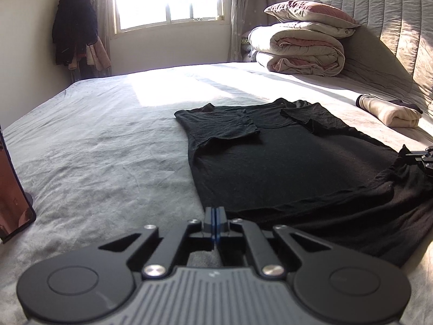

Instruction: Fold clothes

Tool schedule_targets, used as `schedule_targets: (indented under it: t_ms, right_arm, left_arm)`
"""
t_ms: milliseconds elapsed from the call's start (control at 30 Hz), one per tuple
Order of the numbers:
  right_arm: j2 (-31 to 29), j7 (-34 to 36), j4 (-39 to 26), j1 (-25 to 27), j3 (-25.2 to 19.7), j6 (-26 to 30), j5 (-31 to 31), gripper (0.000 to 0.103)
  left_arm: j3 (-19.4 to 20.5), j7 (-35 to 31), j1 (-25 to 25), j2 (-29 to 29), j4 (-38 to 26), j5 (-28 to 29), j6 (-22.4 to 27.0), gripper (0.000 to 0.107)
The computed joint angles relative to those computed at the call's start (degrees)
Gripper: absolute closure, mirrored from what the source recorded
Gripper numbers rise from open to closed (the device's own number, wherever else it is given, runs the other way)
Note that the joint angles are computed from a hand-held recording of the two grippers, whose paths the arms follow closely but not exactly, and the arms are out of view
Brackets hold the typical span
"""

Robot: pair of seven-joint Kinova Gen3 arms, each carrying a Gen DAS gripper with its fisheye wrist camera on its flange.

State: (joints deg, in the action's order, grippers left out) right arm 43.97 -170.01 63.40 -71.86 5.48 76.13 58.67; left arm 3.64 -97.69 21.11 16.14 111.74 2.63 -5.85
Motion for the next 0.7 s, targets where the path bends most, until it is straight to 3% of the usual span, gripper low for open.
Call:
schedule_targets:
  t_ms: [100,233,300,367,400,433,500,567,633,700]
  right_arm:
    - [0.5,0.0,-0.3,-0.1,0.2,1.2,-0.2,0.101]
    - [0.5,1.5,-0.9,1.1,-0.4,1.5,-1.8,0.100]
    - [0.5,3.6,-1.8,1.3,-0.6,1.7,-2.2,0.094]
    - [0.1,5.4,-2.2,1.1,-0.5,1.5,-2.1,0.085]
    - [-0.1,5.8,-2.2,0.8,-0.4,1.2,-1.7,0.080]
    - [-0.3,6.2,-2.2,0.5,-0.3,0.8,-1.4,0.066]
    - [-0.9,6.8,-1.8,0.1,-0.3,-0.3,-0.6,0.052]
    - [-1.7,7.3,-1.0,0.2,-0.7,-2.6,-0.1,0.052]
    - [-2.6,7.5,-0.2,1.1,-1.3,-6.0,-0.1,0.052]
    - [-3.7,6.7,0.7,2.6,-1.9,-10.7,-0.5,0.052]
  left_arm:
    - [-4.2,-5.5,4.2,-0.1,0.6,6.5,-1.1,0.107]
    - [-13.8,-14.3,12.9,1.3,-2.2,15.8,3.7,0.102]
    - [-13.8,-19.0,13.3,0.9,-2.0,20.4,2.8,0.099]
    - [-9.5,-23.6,10.2,0.0,-1.7,24.2,1.6,0.084]
    - [-6.9,-26.0,8.1,-0.3,-1.9,26.1,1.5,0.070]
    - [-4.2,-28.3,6.0,-0.2,-2.5,28.2,2.4,0.067]
    - [1.1,-32.9,1.6,0.3,-4.4,32.7,5.3,0.067]
    - [6.4,-37.6,-2.9,1.2,-6.6,37.3,9.0,0.069]
    - [11.7,-42.3,-7.6,2.3,-8.6,41.6,13.1,0.078]
    - [17.0,-46.9,-12.3,3.7,-10.3,44.9,17.4,0.081]
